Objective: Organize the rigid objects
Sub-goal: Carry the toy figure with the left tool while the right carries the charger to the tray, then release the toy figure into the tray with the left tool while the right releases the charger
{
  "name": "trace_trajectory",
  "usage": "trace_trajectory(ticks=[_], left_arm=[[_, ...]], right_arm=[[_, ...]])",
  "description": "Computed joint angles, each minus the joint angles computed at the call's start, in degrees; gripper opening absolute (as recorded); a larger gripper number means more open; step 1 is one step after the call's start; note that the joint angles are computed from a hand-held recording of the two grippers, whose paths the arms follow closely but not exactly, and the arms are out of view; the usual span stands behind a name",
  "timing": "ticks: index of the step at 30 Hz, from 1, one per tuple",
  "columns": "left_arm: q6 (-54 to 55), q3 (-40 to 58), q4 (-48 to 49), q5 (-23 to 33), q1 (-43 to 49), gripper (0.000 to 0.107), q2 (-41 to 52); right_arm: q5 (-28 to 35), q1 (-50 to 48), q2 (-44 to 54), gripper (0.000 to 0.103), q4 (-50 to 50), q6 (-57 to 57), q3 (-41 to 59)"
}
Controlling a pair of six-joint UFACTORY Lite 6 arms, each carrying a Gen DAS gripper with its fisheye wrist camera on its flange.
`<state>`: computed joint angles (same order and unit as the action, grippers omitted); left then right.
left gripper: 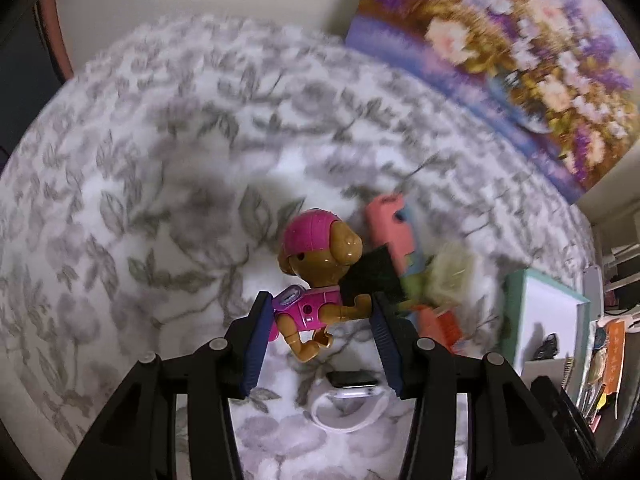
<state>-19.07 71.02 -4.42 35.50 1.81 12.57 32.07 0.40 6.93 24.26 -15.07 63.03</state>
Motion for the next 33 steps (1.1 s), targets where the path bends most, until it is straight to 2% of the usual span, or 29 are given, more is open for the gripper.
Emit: trace_trajectory(ticks=[8,19,26,33], left_arm=[[-11.19,4.43,9.69,2.98,-13.33,0.051,-3.17],[-18.18,19.50,12.08,5.70,-31.77,0.051,10.25],[-18.32,29.57,13.60,7.05,-36.34,0.051,20.57],[-18.64,32.24,13.59,7.49,-37.08,0.051,25.16]], right_arm=[[-1.39,-7.79,1.25,0.048,-5.67,3.96,2.65],[-0.91,-24.54,7.49,0.048,-5.56,-1.45,7.88],[-0.62,-27.87,10.95,0.048,-3.60,-5.18,10.70],[-1.06,-27.64,12.30,0.048,-4.10,-5.88,11.18]])
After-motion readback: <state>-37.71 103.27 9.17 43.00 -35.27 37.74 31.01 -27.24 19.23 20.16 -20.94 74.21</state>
